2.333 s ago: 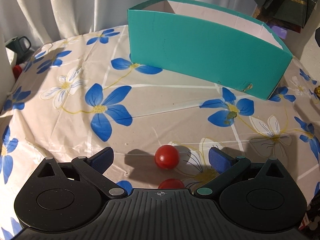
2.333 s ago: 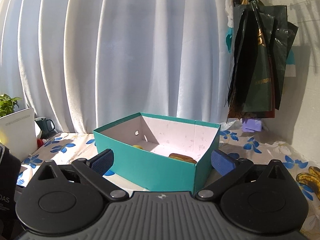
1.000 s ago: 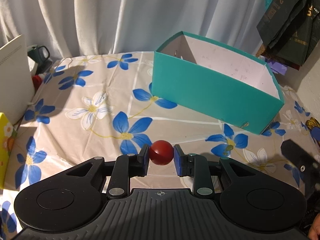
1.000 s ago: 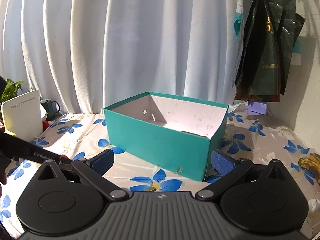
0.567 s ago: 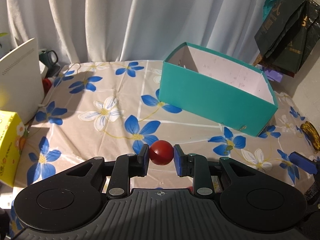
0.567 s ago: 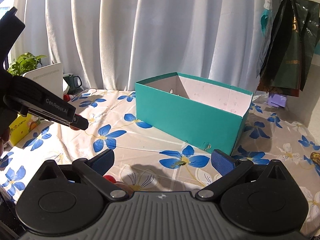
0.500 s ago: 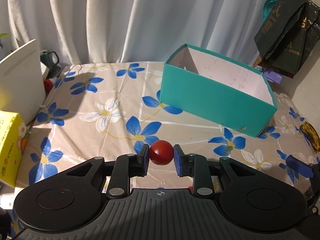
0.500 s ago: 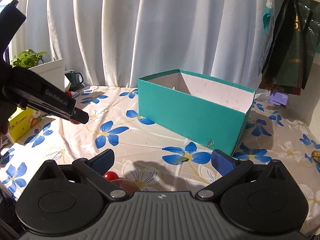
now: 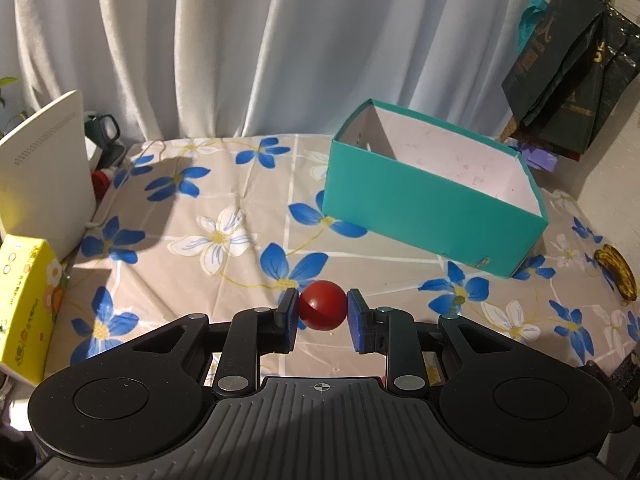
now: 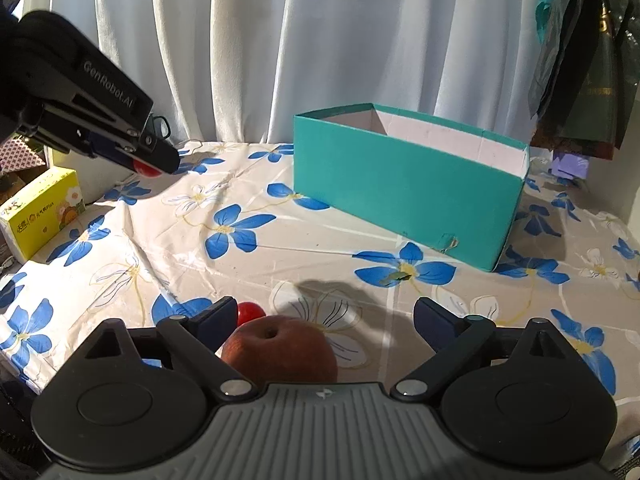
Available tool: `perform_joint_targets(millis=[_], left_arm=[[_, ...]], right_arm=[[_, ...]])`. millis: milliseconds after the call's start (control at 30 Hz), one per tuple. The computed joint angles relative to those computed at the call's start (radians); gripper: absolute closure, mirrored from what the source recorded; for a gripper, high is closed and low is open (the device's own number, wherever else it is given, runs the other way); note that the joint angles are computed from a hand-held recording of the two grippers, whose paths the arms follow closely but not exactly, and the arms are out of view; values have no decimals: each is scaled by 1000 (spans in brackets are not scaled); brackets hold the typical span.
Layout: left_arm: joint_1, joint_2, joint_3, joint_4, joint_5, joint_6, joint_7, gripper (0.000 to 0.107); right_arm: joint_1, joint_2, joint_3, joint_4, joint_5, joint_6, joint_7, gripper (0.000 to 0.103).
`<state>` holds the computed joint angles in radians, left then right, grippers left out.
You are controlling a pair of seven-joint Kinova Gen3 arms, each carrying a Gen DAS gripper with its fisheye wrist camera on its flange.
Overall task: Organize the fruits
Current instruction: 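Lift cherry tomato with left gripper while right gripper grasps red apple, then carry tomato into teal box and open left gripper while right gripper holds apple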
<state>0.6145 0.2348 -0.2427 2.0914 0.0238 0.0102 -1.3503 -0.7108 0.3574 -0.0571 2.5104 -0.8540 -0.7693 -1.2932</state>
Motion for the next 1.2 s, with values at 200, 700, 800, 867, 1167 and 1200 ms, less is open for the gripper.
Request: perform_joint_targets(millis=[200, 700, 800, 867, 1167, 1200], left_arm=[[-89, -2, 92, 5, 1, -4, -21, 78], [-54, 4, 58, 1, -5, 4, -14, 78], [-25, 12, 31, -17, -11, 13, -9, 78], [21, 21, -13, -36, -20, 23, 1, 78], [234, 105, -222, -195, -118, 65, 114, 78], [237, 116, -223, -220, -127, 71, 125, 78]], right_arm=[[13, 34, -7, -10, 68, 43, -37, 15], [30, 58, 32, -17, 165, 82, -133, 35], [22, 27, 46, -11, 122, 69, -115, 35], [26, 2, 54, -10, 89, 61, -97, 35], [116, -82, 43, -18, 30, -13, -35, 35], [126, -85, 41, -21, 26, -24, -29, 35]])
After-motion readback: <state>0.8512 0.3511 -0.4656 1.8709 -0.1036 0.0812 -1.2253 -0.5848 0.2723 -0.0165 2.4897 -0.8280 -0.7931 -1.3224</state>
